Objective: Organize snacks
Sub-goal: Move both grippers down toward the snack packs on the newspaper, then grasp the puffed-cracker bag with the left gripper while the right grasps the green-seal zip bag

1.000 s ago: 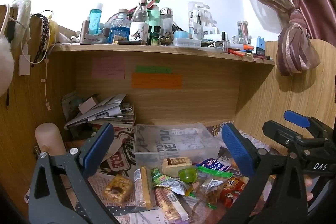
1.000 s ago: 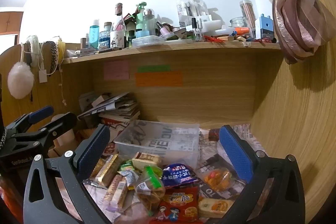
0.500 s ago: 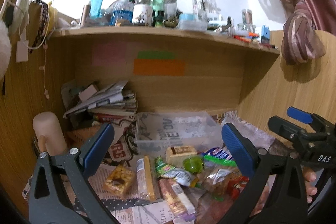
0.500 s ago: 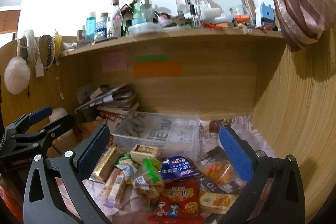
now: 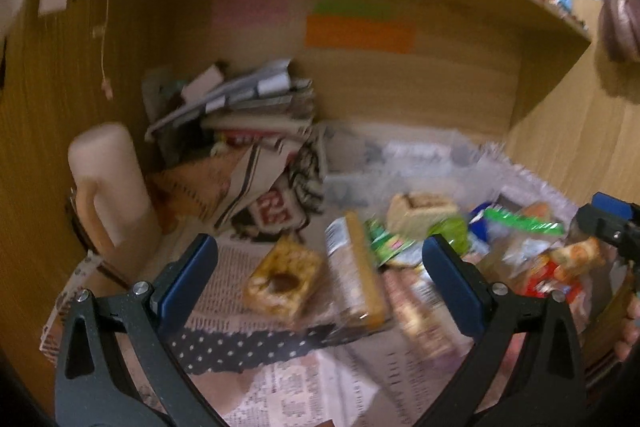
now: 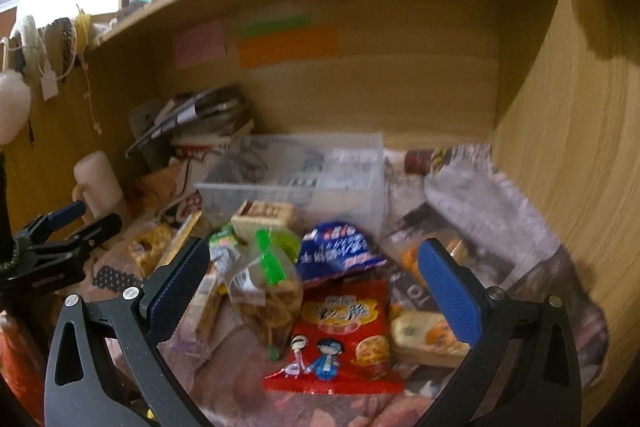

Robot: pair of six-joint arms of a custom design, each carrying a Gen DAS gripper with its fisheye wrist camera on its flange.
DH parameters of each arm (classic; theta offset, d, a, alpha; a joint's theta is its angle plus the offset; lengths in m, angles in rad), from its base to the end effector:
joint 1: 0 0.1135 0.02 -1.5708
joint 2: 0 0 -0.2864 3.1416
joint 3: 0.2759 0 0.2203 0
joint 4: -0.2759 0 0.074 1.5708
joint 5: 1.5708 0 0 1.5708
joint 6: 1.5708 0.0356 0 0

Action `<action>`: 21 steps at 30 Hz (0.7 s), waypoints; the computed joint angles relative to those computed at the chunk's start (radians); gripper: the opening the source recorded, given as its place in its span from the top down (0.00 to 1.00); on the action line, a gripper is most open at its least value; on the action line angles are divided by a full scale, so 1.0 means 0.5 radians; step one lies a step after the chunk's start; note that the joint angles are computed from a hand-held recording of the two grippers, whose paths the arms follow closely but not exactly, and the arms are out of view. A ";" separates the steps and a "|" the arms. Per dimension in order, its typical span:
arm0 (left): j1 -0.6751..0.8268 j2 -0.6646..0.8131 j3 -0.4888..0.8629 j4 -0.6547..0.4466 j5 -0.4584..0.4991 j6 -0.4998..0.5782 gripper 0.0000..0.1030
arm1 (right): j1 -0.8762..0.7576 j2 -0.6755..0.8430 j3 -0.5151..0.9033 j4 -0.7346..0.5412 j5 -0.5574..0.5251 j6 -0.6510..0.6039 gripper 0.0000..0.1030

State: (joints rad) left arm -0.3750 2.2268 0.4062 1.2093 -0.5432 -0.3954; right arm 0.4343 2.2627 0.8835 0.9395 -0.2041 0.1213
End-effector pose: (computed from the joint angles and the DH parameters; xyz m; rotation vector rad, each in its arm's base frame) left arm 0.2729 -0.0876 0.0603 -0.3203 2.0623 0.1292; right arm 0.3603 0.1751 0.0910 -0.4491 1.9953 0.5562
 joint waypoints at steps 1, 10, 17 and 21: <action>0.028 0.020 0.019 -0.026 0.034 -0.001 0.00 | 0.005 0.019 0.035 -0.045 -0.014 0.001 0.00; 0.320 0.283 0.284 -0.279 0.333 -0.012 0.14 | 0.060 0.195 0.408 -0.584 -0.059 -0.068 0.00; 0.434 0.368 0.476 -0.493 0.517 0.023 0.25 | 0.077 0.302 0.603 -0.785 -0.065 -0.107 0.13; 0.469 0.359 0.529 -0.580 0.630 0.032 0.31 | 0.078 0.347 0.715 -0.926 -0.118 -0.128 0.29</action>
State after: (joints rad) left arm -0.1407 2.4066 0.6707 0.9191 -0.2284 -0.3793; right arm 0.4733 2.4361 1.2411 0.4766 -0.2632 0.0571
